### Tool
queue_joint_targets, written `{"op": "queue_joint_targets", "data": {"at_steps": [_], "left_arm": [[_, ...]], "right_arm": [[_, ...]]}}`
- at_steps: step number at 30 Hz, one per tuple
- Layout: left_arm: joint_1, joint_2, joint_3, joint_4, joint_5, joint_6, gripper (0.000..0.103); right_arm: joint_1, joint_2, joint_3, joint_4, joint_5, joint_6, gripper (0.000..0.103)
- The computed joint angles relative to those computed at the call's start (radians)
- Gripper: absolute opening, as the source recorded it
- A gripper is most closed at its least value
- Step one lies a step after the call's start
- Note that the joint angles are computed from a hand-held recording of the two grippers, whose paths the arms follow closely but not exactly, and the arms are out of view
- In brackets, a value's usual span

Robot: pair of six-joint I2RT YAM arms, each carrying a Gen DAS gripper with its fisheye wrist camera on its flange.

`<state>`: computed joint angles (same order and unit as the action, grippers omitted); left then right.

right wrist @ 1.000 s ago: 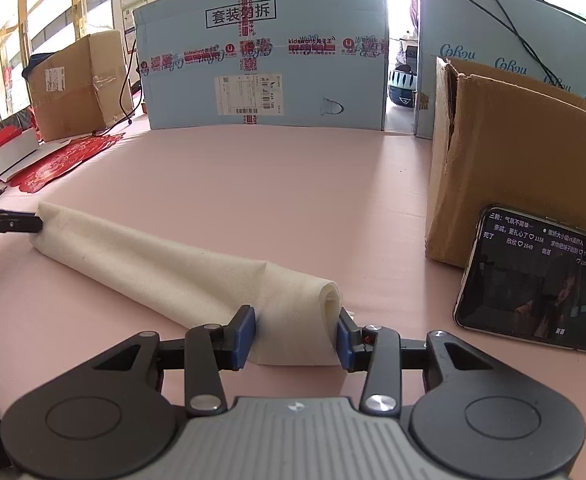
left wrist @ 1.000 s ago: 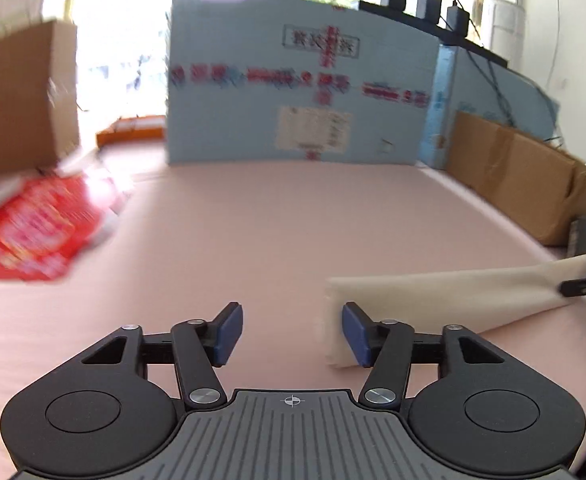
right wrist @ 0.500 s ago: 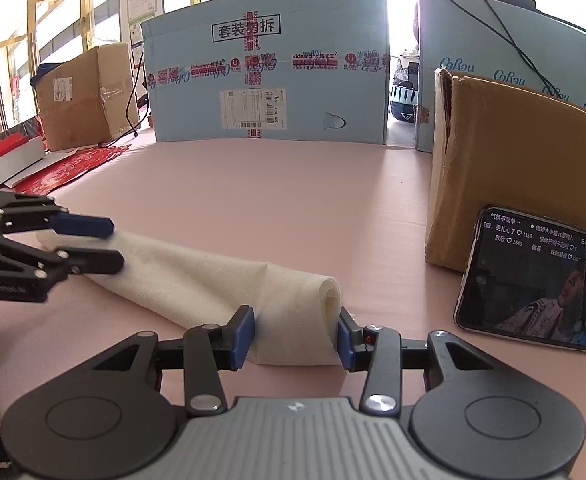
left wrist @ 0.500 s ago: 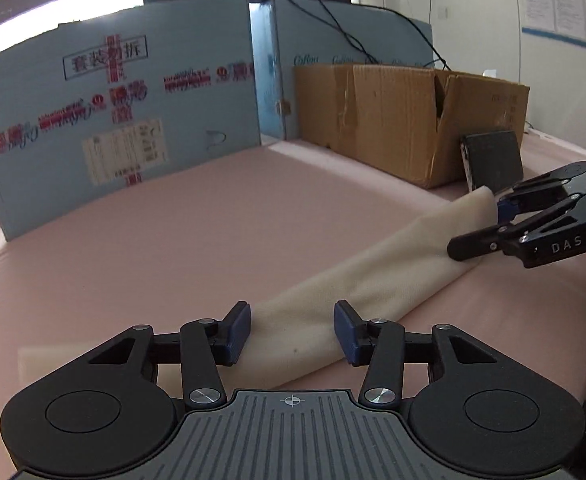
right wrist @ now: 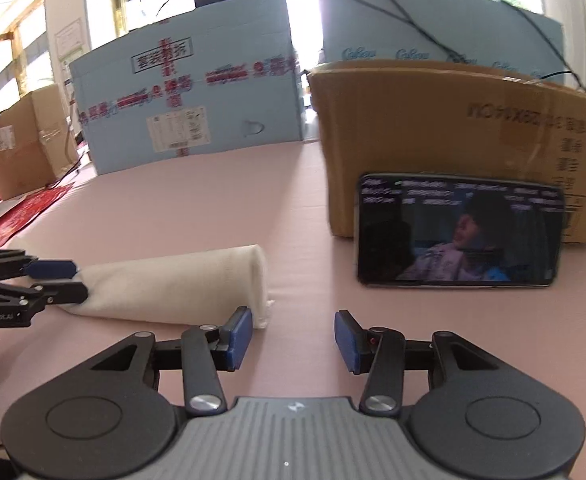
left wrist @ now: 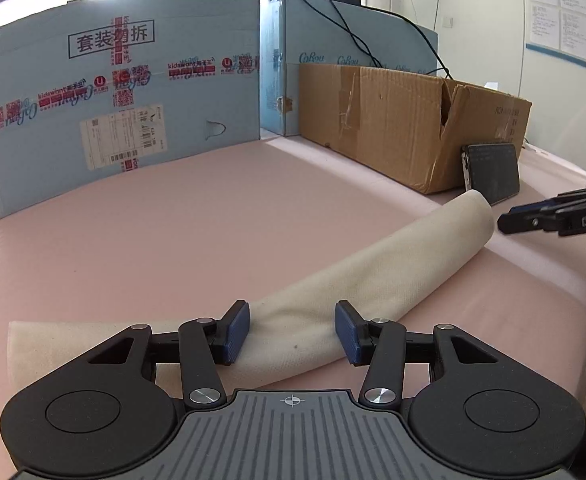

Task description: Fold shopping bag

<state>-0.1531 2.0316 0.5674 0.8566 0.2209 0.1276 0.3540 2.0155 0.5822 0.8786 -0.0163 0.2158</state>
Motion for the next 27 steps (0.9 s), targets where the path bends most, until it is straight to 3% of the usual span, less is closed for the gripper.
{"op": "queue_joint_targets", "data": {"at_steps": [3,6,8,10,13,16,21,23,24,25,27], "left_arm": [[-0.002,0.0,-0.002,0.004,-0.002,0.0,0.048],[-0.006,0.001,-0.004,0.007,-0.008,0.001,0.048],[-0.006,0.001,-0.003,0.005,-0.008,0.0,0.051],[-0.006,0.0,-0.001,0.001,-0.007,0.0,0.058],[-0.011,0.0,0.003,-0.009,-0.016,0.007,0.068],[-0.009,0.001,0.011,-0.023,-0.003,0.014,0.073],[-0.017,0.004,0.017,-0.033,-0.011,0.031,0.08],[-0.017,0.006,0.018,-0.033,-0.01,0.034,0.08],[-0.018,0.006,0.019,-0.034,-0.01,0.035,0.081],[-0.018,0.007,0.019,-0.035,-0.01,0.036,0.082],[-0.018,0.008,0.021,-0.036,-0.008,0.038,0.082]], "right_arm": [[-0.002,0.004,-0.098,0.289,-0.102,0.066,0.049],[0.042,0.067,-0.036,0.361,-0.176,0.098,0.049],[0.083,0.114,0.061,0.293,-0.229,0.11,0.049],[0.129,0.177,0.202,0.146,-0.254,0.114,0.049],[0.15,0.215,0.316,-0.064,-0.215,0.105,0.047],[0.118,0.216,0.258,-0.018,-0.203,0.134,0.03],[0.061,0.179,0.15,0.049,-0.202,0.185,0.028],[0.048,0.159,0.107,0.077,-0.195,0.193,0.033],[0.043,0.14,0.063,0.121,-0.194,0.197,0.045],[0.042,0.12,0.018,0.17,-0.187,0.202,0.066],[0.04,0.089,-0.042,0.231,-0.181,0.203,0.088]]}}
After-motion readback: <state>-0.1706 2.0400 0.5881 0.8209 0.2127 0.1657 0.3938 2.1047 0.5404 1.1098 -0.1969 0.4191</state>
